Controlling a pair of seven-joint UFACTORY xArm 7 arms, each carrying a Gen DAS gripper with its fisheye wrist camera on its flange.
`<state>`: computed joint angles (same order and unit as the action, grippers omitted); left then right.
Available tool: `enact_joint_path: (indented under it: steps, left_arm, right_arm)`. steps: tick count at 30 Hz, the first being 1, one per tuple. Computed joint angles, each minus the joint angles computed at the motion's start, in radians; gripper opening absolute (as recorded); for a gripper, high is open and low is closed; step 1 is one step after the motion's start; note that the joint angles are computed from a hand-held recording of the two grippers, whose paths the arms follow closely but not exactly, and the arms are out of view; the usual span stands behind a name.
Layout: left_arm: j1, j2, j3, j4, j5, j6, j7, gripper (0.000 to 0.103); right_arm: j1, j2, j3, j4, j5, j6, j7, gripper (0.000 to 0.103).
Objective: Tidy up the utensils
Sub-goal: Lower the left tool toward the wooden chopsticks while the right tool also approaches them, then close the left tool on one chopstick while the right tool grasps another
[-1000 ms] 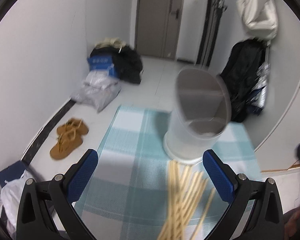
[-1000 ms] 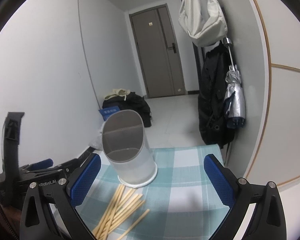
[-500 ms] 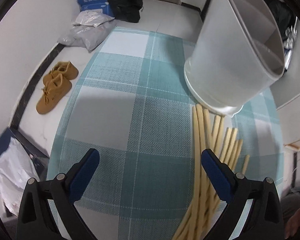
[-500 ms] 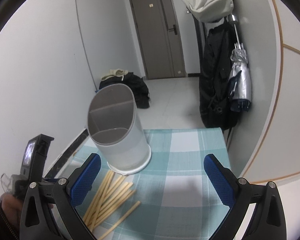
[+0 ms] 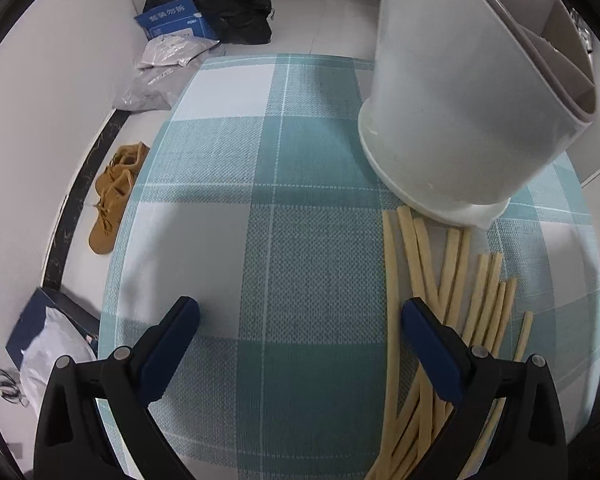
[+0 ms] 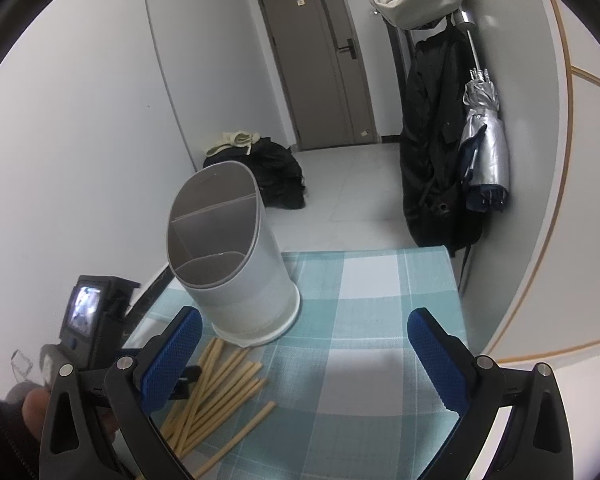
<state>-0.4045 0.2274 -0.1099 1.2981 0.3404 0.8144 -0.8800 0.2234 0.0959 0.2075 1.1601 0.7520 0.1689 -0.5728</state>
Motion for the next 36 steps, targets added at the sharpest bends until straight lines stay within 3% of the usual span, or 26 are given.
enact_joint_path:
  steps: [4,9,10,13,14,17,24,26,31,36]
  left_arm:
    - [0.010,0.011,0.003,0.016,-0.006,-0.011,0.038,0.091]
    - [0.013,0.029,0.001,0.038,-0.016,-0.049,0.107,0.055]
    - [0.010,0.033,0.004,0.043,-0.015,-0.052,0.105,0.052]
    - [0.003,0.029,0.012,0.035,-0.007,-0.076,0.082,0.023]
    - [0.005,0.031,0.013,0.036,-0.009,-0.084,0.081,0.008]
    - [0.013,0.016,0.015,0.008,-0.037,-0.124,0.053,0.001]
    - [0.052,-0.033,0.009,-0.073,-0.126,-0.237,0.044,0.001]
    - [0.058,-0.053,0.006,-0.092,-0.142,-0.269,0.041,0.000]
    - [0.074,-0.111,0.006,-0.148,-0.138,-0.363,0.020,0.000]
    - [0.098,-0.164,0.004,-0.215,-0.137,-0.471,0.006,0.000]
  right_arm:
    - [-0.008,-0.002,0.001,0.005,0.035,0.013,-0.031,0.103]
    - [-0.016,-0.003,-0.005,0.017,0.088,0.081,-0.052,0.102]
    - [-0.017,-0.003,-0.007,0.021,0.099,0.098,-0.061,0.100]
    - [-0.012,-0.003,-0.019,0.024,0.081,0.150,-0.051,0.096]
    - [-0.009,-0.004,-0.023,0.023,0.066,0.167,-0.036,0.091]
    - [-0.009,0.004,-0.037,0.033,0.022,0.248,0.020,0.084]
    - [-0.018,0.050,-0.052,0.078,-0.068,0.430,0.179,0.063]
    - [-0.015,0.077,-0.056,0.110,-0.121,0.496,0.262,0.050]
    - [-0.004,0.140,-0.051,0.184,-0.219,0.623,0.417,0.032]
    - [0.050,0.186,-0.047,0.232,-0.368,0.640,0.570,0.032]
